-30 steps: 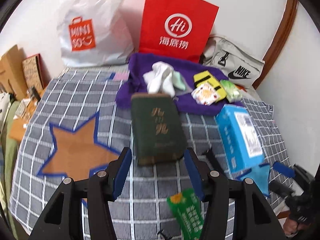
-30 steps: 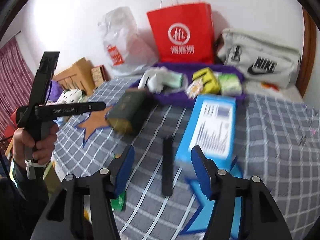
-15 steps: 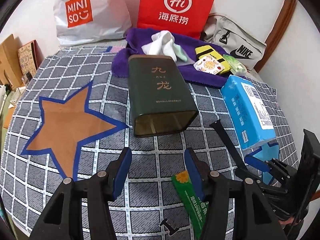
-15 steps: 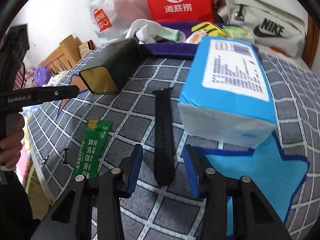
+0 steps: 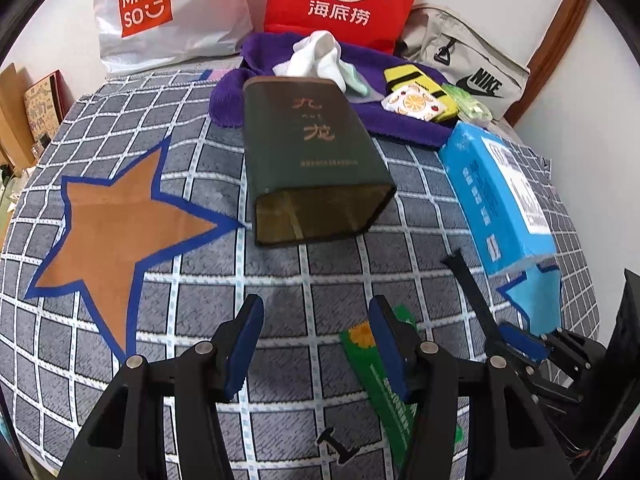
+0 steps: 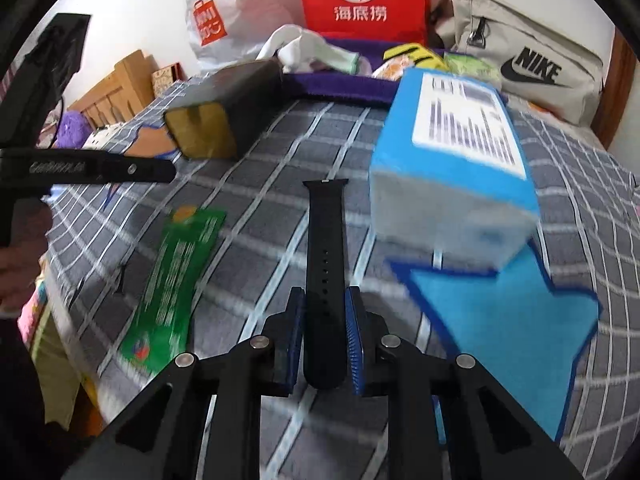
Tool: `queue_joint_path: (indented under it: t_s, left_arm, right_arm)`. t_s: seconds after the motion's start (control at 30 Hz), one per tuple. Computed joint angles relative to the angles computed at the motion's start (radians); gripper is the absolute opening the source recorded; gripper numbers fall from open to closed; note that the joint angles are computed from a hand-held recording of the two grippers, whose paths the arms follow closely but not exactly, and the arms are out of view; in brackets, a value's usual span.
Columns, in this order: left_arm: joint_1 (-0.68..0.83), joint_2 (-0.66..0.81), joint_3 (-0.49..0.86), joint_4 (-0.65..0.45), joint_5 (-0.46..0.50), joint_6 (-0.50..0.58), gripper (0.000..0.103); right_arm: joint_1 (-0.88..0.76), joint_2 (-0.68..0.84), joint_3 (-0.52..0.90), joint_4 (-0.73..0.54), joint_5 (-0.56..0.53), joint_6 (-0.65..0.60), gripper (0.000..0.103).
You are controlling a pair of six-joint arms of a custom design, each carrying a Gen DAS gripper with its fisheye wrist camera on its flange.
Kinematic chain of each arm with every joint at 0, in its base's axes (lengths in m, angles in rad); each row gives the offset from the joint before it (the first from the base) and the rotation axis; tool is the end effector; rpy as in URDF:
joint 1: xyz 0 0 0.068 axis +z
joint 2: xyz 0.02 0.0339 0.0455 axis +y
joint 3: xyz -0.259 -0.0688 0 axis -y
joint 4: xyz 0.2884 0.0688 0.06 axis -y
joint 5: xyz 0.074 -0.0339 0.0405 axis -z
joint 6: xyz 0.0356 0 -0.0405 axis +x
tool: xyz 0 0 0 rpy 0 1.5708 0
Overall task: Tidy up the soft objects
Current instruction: 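Grasp the green snack packet with the left tool while the right lifts the strap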
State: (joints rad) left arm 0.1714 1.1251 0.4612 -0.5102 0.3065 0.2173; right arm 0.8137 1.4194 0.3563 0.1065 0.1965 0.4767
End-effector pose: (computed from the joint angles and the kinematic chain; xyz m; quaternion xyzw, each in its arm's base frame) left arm 0.2129 0.0259 0.1172 0.0523 0.9680 -0.1092 0.2200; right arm 0.1674 0.1670 0.0577 -0.1299 0.9402 0.1062 0.2966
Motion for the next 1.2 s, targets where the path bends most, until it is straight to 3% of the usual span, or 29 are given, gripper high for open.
queue_joint_path:
  t_s: [0.2,0.5,0.53,0.6,0.67,0.8,1.0,1.2]
  left_arm:
    - [0.016,-0.003,-0.002,-0.02,0.003,0.016,0.053]
    - [0.063,-0.092,-0.017,-0.097,0.009,0.073,0.053]
    - [0.064,-0.096,-0.021,-0.101,0.009,0.077,0.053]
    - [0.062,-0.102,-0.033,-0.113,0.006,0.087,0.053]
    - [0.06,-0.113,-0.046,-0.12,0.007,0.094,0.053]
    - [0.045,-0.123,-0.062,-0.131,0.013,0.102,0.053]
    - [0.018,-0.072,-0.072,-0.125,0.042,0.082,0.053]
    - [-0.078,-0.105,-0.096,-0.105,0.015,0.027,0.066]
  right_arm:
    - [-0.046,-0.03,-0.027,0.022,-0.08,0.021,0.022]
    - [-0.08,0.129,0.053,0.171,-0.073,-0.033,0.034]
    - [-0.073,0.144,0.059,0.186,-0.056,-0.035,0.034]
    - [-0.054,0.159,0.071,0.18,-0.006,-0.044,0.022]
    - [-0.042,0.159,0.074,0.168,0.022,-0.063,0.021]
    - [-0.059,0.107,0.042,0.153,-0.018,-0.038,0.021]
    - [-0.033,-0.031,-0.032,0.099,0.013,-0.004,0.02]
    - [-0.042,-0.188,-0.106,0.03,0.029,0.012,0.02]
